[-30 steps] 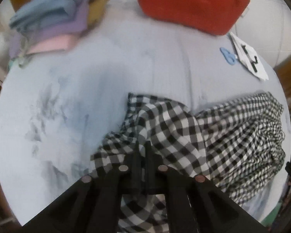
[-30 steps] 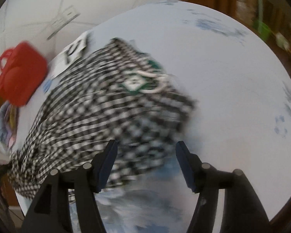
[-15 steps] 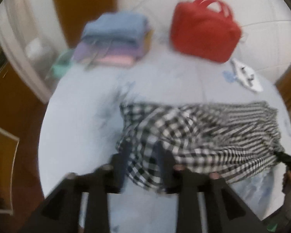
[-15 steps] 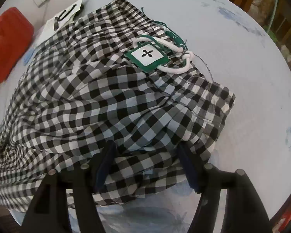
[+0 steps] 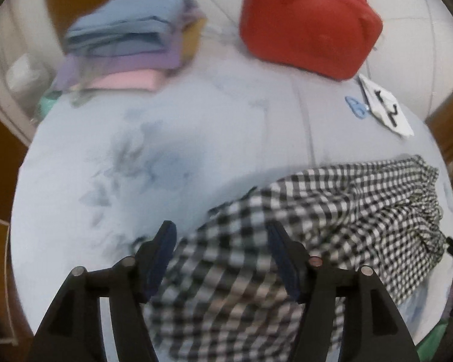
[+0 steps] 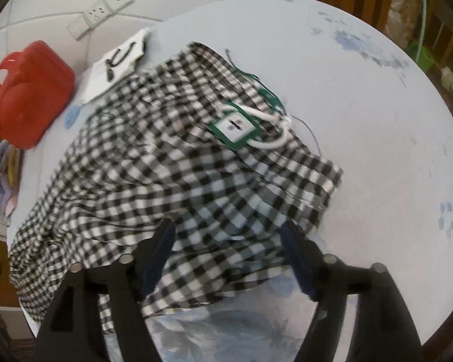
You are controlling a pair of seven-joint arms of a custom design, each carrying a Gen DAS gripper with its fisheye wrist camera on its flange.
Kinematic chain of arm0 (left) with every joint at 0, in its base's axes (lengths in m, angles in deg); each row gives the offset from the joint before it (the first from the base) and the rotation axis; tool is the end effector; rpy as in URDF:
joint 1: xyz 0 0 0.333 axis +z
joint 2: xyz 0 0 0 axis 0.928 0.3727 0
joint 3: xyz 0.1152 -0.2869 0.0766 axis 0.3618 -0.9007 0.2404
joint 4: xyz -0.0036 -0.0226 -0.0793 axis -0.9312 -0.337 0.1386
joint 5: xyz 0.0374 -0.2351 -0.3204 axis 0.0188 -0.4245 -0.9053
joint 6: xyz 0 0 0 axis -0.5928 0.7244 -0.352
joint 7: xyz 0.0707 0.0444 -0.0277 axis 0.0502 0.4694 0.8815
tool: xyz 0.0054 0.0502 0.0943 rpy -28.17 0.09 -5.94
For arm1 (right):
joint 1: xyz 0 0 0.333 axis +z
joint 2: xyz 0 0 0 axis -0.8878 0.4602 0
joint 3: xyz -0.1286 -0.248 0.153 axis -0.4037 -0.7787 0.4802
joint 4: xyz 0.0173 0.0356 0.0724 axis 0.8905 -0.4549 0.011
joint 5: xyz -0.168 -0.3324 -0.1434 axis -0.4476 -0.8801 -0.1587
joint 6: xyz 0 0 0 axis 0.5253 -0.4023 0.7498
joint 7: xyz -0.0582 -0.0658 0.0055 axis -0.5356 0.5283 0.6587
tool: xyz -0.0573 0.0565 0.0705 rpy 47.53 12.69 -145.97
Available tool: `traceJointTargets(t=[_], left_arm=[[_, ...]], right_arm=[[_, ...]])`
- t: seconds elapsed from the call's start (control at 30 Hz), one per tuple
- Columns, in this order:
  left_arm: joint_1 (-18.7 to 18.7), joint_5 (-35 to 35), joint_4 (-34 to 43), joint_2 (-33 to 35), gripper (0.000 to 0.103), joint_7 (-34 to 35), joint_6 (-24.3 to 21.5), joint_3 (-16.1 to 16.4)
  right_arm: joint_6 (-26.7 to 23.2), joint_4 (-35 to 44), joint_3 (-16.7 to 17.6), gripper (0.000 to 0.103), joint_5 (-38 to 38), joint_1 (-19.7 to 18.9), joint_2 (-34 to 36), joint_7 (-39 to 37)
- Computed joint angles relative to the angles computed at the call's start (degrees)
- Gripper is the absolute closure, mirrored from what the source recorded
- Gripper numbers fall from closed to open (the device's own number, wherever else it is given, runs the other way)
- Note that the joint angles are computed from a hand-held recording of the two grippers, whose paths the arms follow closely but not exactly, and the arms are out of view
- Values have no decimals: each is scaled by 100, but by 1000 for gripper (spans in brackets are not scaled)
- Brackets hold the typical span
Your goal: Fold clothes
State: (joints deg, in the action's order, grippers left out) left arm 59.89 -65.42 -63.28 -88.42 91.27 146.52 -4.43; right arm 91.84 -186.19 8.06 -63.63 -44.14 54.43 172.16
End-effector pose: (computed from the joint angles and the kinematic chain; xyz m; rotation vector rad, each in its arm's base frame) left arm 0.4477 -0.1759 0.3948 -2.2309 1.8172 -0.4328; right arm 0.4128 0.2269 0.3348 -1.5973 2.2696 -0.2072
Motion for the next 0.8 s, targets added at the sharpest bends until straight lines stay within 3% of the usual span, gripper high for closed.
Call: traceJointTargets(t=[0.1,0.2,0.33,0.47,0.5,0.53,0.57,0.73,0.8], left_arm=[[-6,73,229,327,40,61,-127,-6],[-78,-91,49,222,40,210,-90,45],[-88,-212,-490,-288,39,301,-129,67],[-95,-455,-1099,-692,40,320,-77,157],[-150,-637,-1247,-767,46,390,9,217],[-217,-843,-1383,-844,71,473,46,282],[-297,-1071,-1513,-945,86,576,46,359],[-518,-1717,-2076,-1693,89,902,243,491],[-466,-1697,-2175,-2021,78,930,236,420]], right_arm=[[60,500,57,23,140,168,336,-286],[-7,1206,124,23,246,438,794,-532],[-53,2247,302,23,945,804,1533,-1621],[-401,3627,571,23,1479,1087,2547,-2808],[-531,4007,622,23,1550,1174,2812,-3052],[-680,4379,641,23,1579,1280,3069,-3260],[-846,4772,654,23,1598,1391,3334,-3462],[-1777,6731,541,16,1457,2118,4530,-4184],[-2174,7576,457,15,1372,2413,5034,-4432]])
